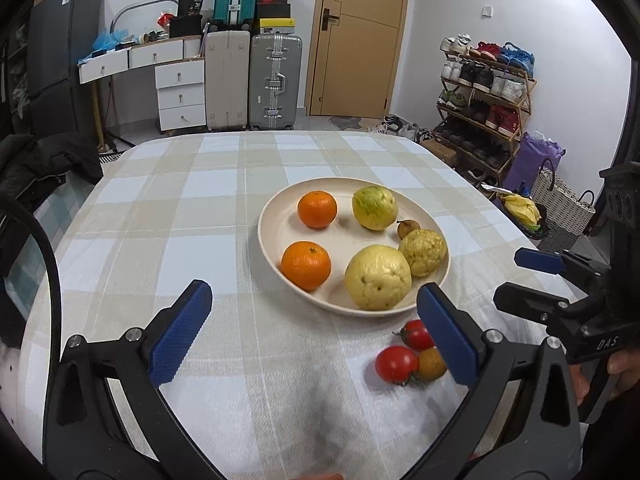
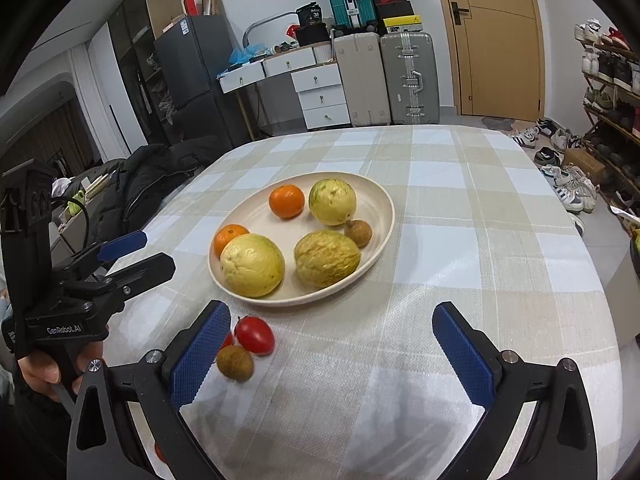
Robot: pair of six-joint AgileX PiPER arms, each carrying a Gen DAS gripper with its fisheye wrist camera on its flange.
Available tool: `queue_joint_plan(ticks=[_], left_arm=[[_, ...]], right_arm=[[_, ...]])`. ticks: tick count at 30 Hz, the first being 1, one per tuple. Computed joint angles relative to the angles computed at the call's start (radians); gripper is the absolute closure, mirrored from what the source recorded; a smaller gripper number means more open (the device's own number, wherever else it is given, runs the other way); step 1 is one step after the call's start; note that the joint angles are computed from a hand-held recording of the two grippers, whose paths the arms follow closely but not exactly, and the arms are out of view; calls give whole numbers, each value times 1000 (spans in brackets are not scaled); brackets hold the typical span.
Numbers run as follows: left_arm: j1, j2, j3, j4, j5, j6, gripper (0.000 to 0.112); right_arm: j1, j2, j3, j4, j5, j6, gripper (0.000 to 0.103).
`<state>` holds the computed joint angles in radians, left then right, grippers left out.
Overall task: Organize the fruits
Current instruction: 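Withdraw both grippers and lower the right gripper around the small brown fruit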
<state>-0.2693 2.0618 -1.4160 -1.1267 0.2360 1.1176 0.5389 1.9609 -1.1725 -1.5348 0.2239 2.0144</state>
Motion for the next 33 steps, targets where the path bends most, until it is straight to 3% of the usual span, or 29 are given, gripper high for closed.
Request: queue_joint_plan(ticks=[6, 13, 18, 25, 33], left_arm=[[-1, -93, 152, -222, -46, 256, 10], [-8, -136, 251, -352, -67, 413, 10], [-3, -117, 230, -187, -54, 236, 10], [-1, -101, 215, -141, -49, 200, 10], [19, -67, 171, 1, -24, 40, 10]], right_arm=[[46, -2, -4, 160, 26, -158, 0], [85, 4, -15, 267, 51, -278, 0], [90, 26, -35, 342, 53, -354, 0], [79, 66, -71, 517, 44, -527, 0], [80, 129, -139, 751, 46, -754, 0]])
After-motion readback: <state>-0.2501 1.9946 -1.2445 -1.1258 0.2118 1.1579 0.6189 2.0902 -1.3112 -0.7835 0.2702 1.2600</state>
